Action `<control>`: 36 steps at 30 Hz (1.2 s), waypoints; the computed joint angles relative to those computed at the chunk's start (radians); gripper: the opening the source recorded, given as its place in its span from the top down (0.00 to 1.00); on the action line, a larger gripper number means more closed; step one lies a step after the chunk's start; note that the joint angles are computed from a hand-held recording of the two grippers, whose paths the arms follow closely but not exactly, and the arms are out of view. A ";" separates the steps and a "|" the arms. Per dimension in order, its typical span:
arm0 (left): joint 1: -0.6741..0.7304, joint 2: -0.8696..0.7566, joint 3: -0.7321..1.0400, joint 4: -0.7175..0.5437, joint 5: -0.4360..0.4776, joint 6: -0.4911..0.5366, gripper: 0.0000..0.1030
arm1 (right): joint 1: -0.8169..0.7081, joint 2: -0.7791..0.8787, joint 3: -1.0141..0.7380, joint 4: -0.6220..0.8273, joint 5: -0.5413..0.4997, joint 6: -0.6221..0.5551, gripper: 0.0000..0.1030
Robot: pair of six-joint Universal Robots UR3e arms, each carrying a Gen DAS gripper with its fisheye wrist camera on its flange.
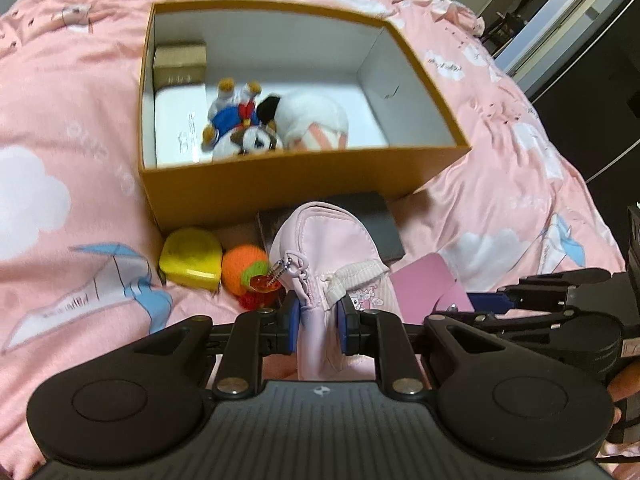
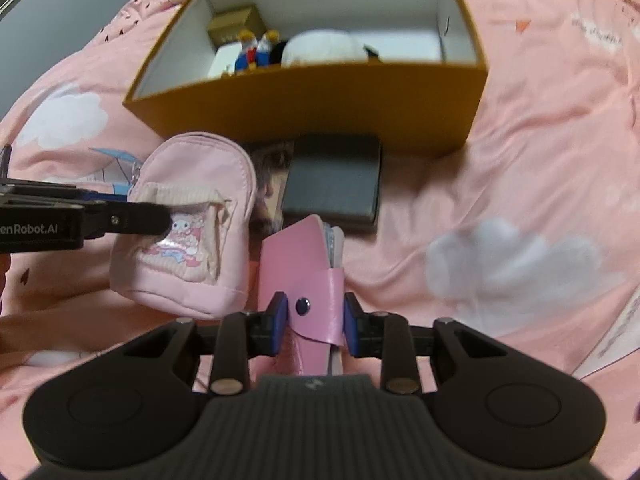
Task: Organize objects
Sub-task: 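Lower the pink wallet into the orange box and open right while left carries the pouch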
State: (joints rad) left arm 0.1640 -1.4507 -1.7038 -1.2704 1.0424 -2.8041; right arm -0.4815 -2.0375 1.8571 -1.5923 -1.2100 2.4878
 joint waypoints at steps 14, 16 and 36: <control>0.038 -0.063 0.247 0.010 -0.115 -0.019 0.80 | -0.111 0.086 -0.290 0.028 0.186 -0.022 0.70; 0.027 -0.110 0.298 0.055 -0.114 -0.046 0.80 | -0.118 0.124 -0.334 -0.015 0.219 0.004 0.70; -0.107 -0.592 0.606 0.248 0.022 -0.193 0.80 | 0.317 0.774 -0.582 -0.515 -0.325 0.308 0.70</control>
